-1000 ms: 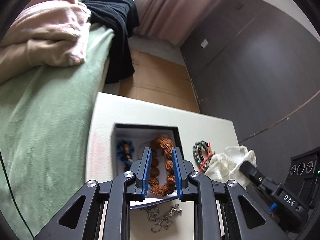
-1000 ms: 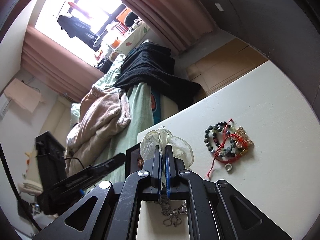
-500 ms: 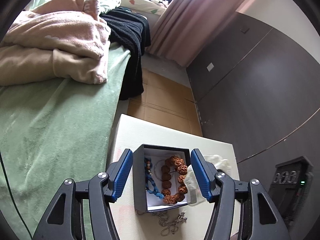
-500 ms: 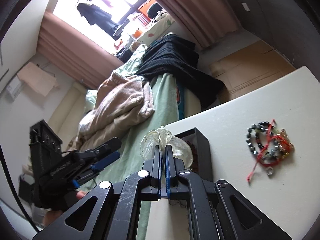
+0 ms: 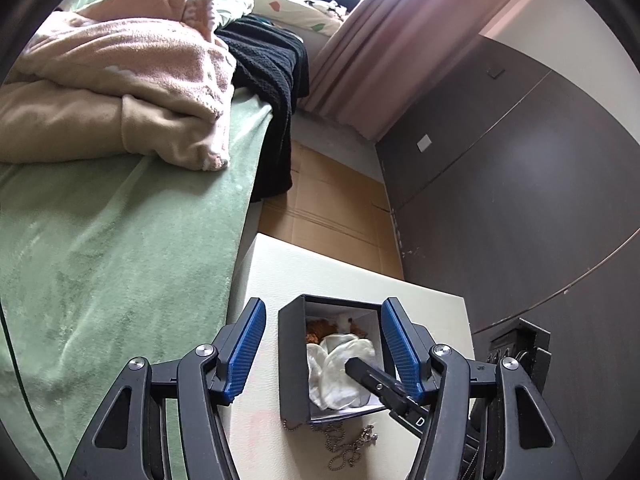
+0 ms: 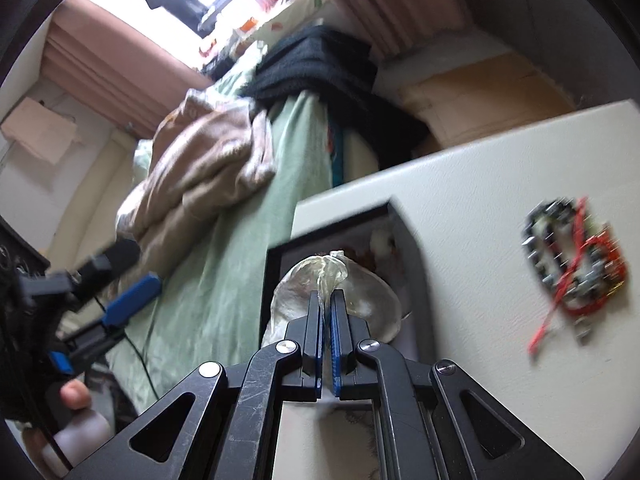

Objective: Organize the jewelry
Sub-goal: 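Lower the clear crystal into the black box and open the right gripper, then move the left gripper to the red-string bead bracelets and close on them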

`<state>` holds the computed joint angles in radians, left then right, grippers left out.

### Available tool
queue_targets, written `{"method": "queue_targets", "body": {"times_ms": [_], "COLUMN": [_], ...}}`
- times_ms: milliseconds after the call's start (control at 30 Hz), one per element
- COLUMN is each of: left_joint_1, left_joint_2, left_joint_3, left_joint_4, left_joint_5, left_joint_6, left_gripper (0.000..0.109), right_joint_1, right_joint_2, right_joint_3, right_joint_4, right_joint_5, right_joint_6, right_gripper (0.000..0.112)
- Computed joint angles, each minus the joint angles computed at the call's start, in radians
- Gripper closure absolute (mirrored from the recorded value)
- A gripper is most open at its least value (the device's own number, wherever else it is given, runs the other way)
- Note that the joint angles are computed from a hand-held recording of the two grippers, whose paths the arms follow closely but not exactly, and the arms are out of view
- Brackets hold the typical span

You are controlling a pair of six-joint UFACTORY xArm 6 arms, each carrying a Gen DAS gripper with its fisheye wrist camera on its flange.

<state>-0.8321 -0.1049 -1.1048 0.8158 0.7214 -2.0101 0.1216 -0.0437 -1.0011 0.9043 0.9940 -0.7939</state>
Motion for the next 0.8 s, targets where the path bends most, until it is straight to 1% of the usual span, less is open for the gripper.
{"method": "queue_targets", "body": {"times_ms": [33,67,133,167,200,300,500,667,800], "left_joint_1": [-0.001,-0.002,-0.004,-0.004,-0.004,-0.006,-0.013,-0.021,-0.032], "left_joint_2": [0.001,0.003,0.009,0.012,0.02,0.047,0.123,0.218,0.314], "left_joint_3": [-0.002,-0.004,-0.01,-0.013,-0.021,-0.049,-0.128,-0.231,-0.343], "left_joint_4": [0.001,0.001,-0.002,-0.004,-0.008,-0.02,-0.043,-0.07,-0.11], "left_joint_5": [0.001,0.002,0.004,0.002,0.0,-0.001,-0.007,-0.019,-0.014], "left_joint_6": [0.001,0.002,0.009,0.013,0.022,0.049,0.111,0.18,0.259], "left_gripper": [0.047,0.047,0.047,0.047,0.047,0.047,0.047,0.047,0.047], "right_joint_1": [-0.001,-0.002,-0.013,-0.02,-0.038,-0.068,-0.173,-0.25,-0.287], "right_joint_2": [0.003,-0.002,-0.024,-0.036,-0.048,-0.071,-0.077,-0.047,-0.018], "right_joint_3": [-0.002,0.001,0.012,0.019,0.023,0.027,-0.003,-0.052,-0.084], "right_joint_4": [-0.006,-0.001,0.0,0.01,0.038,0.042,0.032,0.009,-0.025], "right_joint_5": [0.012,0.012,0.002,-0.006,0.005,-0.007,0.001,0.012,0.016], "right_joint_6": [0.006,0.002,-0.001,-0.008,-0.032,-0.036,-0.016,0.011,0.044], "right_gripper": [0.106,0.103,0.081,0.056,0.051,0.05,0.05,0.05,0.05]}}
